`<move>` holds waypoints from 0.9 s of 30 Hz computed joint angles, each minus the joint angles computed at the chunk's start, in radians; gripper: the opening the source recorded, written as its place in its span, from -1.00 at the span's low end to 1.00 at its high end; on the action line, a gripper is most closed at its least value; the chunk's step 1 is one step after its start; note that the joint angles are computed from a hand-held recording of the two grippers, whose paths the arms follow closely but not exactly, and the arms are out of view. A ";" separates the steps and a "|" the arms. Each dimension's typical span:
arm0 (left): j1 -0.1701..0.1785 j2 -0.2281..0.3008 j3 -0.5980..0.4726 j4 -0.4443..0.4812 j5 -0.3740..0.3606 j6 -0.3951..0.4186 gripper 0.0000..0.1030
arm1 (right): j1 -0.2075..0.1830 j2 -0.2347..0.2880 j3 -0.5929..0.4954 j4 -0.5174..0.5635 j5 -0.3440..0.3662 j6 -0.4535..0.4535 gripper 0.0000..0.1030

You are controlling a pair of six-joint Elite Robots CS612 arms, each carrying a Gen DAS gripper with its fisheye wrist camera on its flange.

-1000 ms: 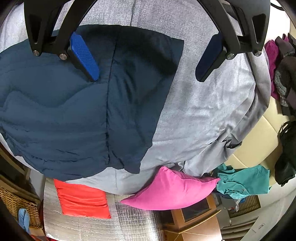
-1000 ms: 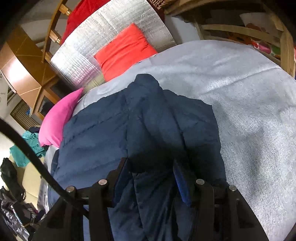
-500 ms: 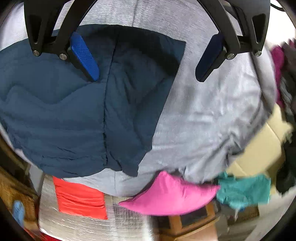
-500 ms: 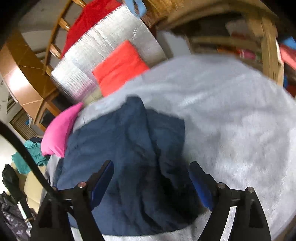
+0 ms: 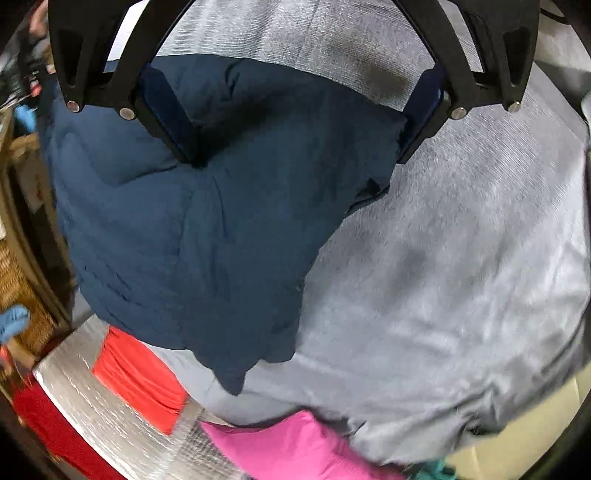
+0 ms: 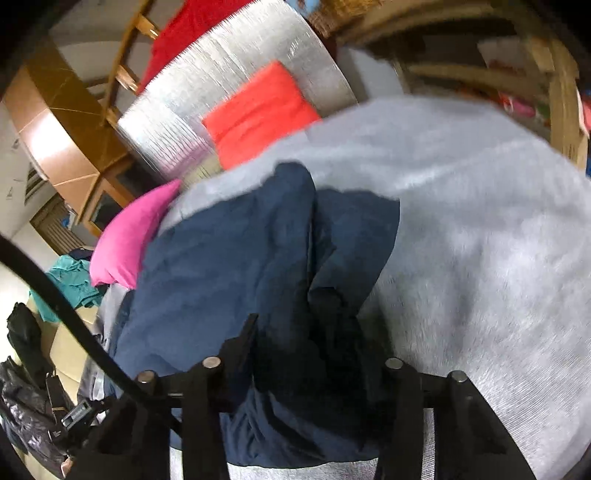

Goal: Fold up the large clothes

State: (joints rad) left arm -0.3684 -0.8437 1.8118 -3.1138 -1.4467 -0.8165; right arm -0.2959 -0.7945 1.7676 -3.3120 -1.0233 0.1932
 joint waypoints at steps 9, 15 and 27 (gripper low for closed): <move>-0.015 -0.012 -0.003 0.034 0.063 0.004 0.98 | 0.005 -0.015 0.004 0.095 -0.085 0.006 0.12; -0.061 -0.038 0.070 -0.168 0.275 0.067 0.98 | 0.000 -0.070 0.097 -0.166 -0.128 0.033 0.25; -0.114 -0.006 -0.034 0.117 0.305 0.353 0.98 | 0.064 -0.056 0.039 0.168 -0.051 -0.232 0.18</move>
